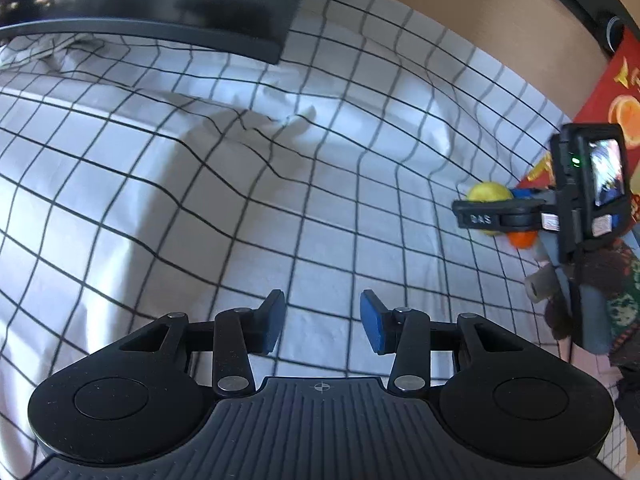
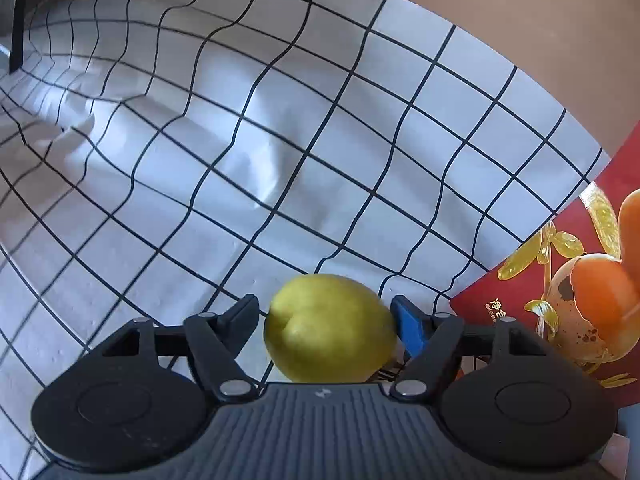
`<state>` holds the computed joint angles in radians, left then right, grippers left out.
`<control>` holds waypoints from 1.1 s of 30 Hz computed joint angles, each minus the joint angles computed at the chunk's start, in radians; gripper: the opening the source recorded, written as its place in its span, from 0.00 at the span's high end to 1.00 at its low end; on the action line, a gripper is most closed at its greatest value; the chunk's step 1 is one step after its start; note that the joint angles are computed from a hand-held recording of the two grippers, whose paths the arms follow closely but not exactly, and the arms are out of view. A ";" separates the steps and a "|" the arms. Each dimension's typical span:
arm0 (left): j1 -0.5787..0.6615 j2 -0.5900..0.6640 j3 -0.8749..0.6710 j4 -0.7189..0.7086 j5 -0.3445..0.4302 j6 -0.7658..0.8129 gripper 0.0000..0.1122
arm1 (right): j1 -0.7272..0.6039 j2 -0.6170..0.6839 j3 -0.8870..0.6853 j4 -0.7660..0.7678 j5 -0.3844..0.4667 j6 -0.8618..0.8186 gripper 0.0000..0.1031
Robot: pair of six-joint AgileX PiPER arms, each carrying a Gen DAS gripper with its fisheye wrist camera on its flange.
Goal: Organize fruits
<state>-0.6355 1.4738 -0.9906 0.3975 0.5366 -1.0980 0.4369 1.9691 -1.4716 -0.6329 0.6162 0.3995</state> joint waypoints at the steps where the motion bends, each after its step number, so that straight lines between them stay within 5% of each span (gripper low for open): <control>1: -0.011 0.003 -0.008 0.008 0.010 -0.005 0.59 | 0.006 -0.009 0.024 -0.050 -0.015 0.047 0.33; 8: -0.091 0.030 -0.075 0.058 0.070 -0.039 0.59 | 0.018 -0.134 0.186 0.035 -0.096 -0.063 0.35; 15: -0.148 0.069 -0.149 0.089 0.121 -0.066 0.59 | 0.081 -0.487 0.534 0.279 -0.194 -0.330 0.35; 22: -0.223 0.127 -0.246 0.086 0.170 -0.048 0.59 | 0.218 -0.779 0.790 0.196 -0.138 -0.260 0.35; 33: -0.304 0.206 -0.389 0.066 0.256 0.024 0.59 | 0.231 -0.897 0.935 0.137 -0.165 -0.145 0.35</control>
